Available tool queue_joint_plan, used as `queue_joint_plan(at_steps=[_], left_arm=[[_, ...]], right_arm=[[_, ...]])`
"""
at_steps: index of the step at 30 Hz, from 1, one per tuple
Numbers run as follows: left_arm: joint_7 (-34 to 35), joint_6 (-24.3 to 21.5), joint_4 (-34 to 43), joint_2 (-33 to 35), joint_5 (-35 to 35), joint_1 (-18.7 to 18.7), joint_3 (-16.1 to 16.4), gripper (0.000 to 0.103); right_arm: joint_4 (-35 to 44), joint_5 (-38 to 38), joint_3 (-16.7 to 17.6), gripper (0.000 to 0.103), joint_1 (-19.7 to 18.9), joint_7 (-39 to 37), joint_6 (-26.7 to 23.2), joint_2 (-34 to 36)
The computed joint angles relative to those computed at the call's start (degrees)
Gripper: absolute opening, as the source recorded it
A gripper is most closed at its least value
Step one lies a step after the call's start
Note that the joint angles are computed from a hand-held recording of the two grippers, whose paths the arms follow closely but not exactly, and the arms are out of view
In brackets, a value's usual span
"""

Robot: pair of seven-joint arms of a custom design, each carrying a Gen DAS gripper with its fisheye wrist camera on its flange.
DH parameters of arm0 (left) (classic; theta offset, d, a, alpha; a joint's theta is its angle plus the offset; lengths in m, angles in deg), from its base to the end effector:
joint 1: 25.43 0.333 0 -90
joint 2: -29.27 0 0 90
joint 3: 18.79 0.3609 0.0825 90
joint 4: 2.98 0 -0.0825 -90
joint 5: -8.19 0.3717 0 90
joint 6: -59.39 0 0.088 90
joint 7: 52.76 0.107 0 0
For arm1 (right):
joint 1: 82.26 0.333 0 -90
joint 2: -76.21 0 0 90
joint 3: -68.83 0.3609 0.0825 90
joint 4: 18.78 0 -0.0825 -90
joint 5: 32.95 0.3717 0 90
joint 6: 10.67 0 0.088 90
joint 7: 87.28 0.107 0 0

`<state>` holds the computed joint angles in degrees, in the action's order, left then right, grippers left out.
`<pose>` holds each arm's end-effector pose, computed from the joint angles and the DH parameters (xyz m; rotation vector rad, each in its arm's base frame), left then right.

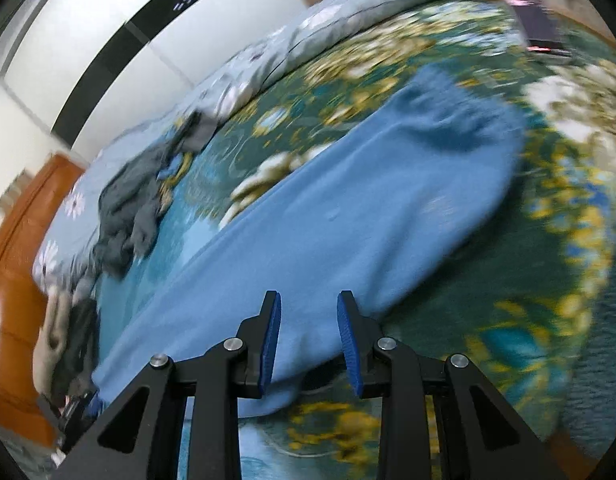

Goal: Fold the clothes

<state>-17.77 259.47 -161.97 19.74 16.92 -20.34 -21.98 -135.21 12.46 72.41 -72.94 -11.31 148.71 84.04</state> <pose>0.4193 -0.0047 0.4235 -2.4255 0.9531 -1.1532 0.6026 0.1036 0.4902 -1.5138 1.8478 -0.0728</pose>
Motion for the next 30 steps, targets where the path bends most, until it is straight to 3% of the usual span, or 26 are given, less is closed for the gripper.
queue_joint_plan(at_steps=[2, 7, 9, 10, 12, 18, 19, 20, 23, 26, 28, 30], left_arm=[[-5.0, 3.0, 0.8, 2.0, 6.4, -2.7, 5.0, 0.076], [-4.1, 2.9, 4.3, 5.1, 7.9, -0.4, 2.8, 0.073], [-10.9, 3.4, 6.1, 7.0, 14.7, -0.4, 4.7, 0.056], [-15.4, 3.7, 7.2, 7.9, 19.2, 0.1, 5.4, 0.032], [-22.4, 3.4, 8.5, 9.4, 24.5, 1.9, 5.2, 0.015], [-17.0, 5.0, 6.7, 7.8, 17.0, 3.3, 2.3, 0.009], [-16.2, 5.2, 6.5, 7.3, 15.9, 3.3, 2.1, 0.009], [-15.0, 5.3, 6.7, 6.9, 14.6, 3.2, 1.8, 0.009], [-7.0, 3.4, 7.0, 4.7, 7.2, 3.2, -0.4, 0.008], [-3.7, 0.1, 7.6, 4.3, 2.5, 2.7, -1.1, 0.005], [-7.5, -2.0, 7.8, 4.4, 5.7, 0.7, 1.9, 0.004], [-6.3, -2.8, 7.8, 3.7, 4.9, 1.1, 1.0, 0.004]], right_arm=[[-1.4, 0.4, -0.8, 0.042, -0.5, 1.5, 2.1, -0.9], [-2.4, 0.5, -2.1, 0.053, -1.9, 5.2, 4.8, -0.9], [-1.1, 1.1, -2.2, 0.055, -2.7, 6.1, 4.8, 0.2], [-0.4, 1.9, -2.1, 0.056, -3.3, 6.2, 4.7, 0.9], [1.3, 3.8, -1.7, 0.056, -4.3, 6.1, 4.6, 2.3], [7.1, 3.0, -1.4, 0.056, -6.6, 9.6, 2.3, 7.3], [7.9, 3.3, -1.1, 0.052, -7.1, 9.4, 2.0, 7.9], [8.8, 3.6, -0.9, 0.031, -7.5, 9.3, 1.7, 8.5], [10.3, 5.2, 0.4, 0.018, -8.6, 6.7, 2.1, 9.2], [10.5, 1.3, -0.9, 0.017, -7.3, 8.7, 2.2, 9.6], [10.7, -1.7, -1.8, 0.018, -6.7, 11.4, 1.1, 10.1], [10.2, -1.7, -1.2, 0.02, -7.3, 11.1, 1.0, 9.7]])
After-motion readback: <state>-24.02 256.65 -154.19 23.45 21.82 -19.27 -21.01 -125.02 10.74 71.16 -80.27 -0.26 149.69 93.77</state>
